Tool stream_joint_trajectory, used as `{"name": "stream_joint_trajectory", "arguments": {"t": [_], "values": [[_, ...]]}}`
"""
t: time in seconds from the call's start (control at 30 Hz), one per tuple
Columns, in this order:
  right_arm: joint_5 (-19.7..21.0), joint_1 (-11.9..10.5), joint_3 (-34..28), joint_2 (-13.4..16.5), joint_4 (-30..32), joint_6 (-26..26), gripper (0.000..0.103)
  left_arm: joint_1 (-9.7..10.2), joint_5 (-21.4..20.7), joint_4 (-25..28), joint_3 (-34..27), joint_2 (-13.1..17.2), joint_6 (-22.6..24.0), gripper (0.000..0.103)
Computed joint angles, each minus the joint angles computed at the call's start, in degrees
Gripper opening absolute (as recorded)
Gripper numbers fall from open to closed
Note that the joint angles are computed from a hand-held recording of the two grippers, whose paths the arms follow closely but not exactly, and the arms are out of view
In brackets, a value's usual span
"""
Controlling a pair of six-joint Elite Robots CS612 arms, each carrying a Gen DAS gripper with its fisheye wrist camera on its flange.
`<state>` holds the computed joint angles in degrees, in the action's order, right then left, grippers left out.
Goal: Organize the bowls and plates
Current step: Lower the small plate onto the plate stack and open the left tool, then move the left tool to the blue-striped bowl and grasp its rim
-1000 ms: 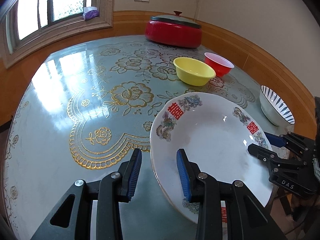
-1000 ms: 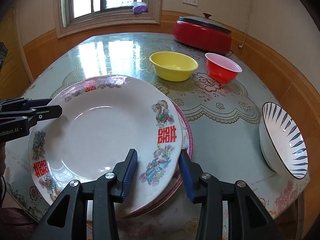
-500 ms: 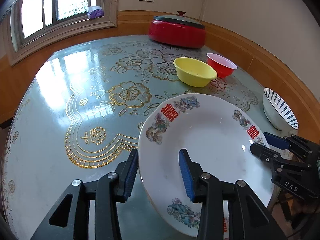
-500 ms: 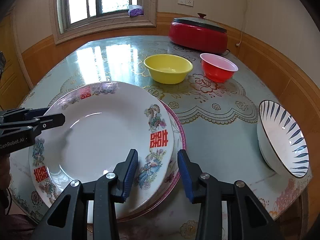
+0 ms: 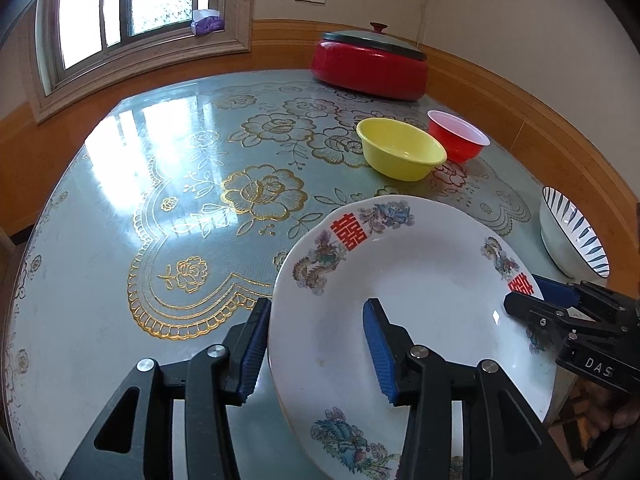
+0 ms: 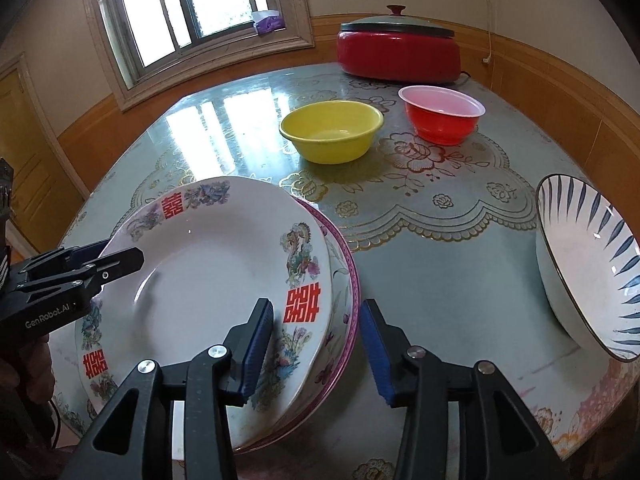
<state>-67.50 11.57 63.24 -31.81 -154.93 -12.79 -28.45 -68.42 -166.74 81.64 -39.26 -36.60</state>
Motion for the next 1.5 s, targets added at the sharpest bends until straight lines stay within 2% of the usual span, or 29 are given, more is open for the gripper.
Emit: {"name": "stream_joint_trajectory", "arguments": {"t": [0.2, 0.37, 0.53, 0.67, 0.93, 1.17, 1.5], "values": [[1.98, -0.32, -0.55, 0.27, 1.31, -2.99, 0.048, -0.38, 2.31, 1.07, -0.34, 0.13, -2.37, 0.047], [3.56, -0.59, -1.31, 0.62, 2.65, -5.75, 0.050, -1.64, 9.16, 2.44, -0.41, -0.11, -5.70, 0.048], [4.43, -0.71, -1.70, 0.75, 3.49, -8.81, 0.051, -2.30, 11.30, 5.46, -0.91, -0.36, -10.16, 0.050], [5.09, -0.91, -1.38, 0.56, 2.62, -11.01, 0.051, -3.07, 13.28, 7.37, -1.36, -0.58, -13.52, 0.056], [7.96, -1.83, -0.13, -0.01, -0.03, -13.16, 0.051, -4.85, 16.70, 10.99, -3.03, -0.40, -16.51, 0.058], [8.39, -2.50, 1.54, -0.73, -2.33, -11.08, 0.051, -5.48, 15.06, 9.55, -5.27, 0.70, -11.74, 0.058], [2.21, -2.89, 5.36, -2.83, -8.78, -3.15, 0.051, -5.13, 6.96, 1.35, -8.32, 3.04, 1.78, 0.058]]}}
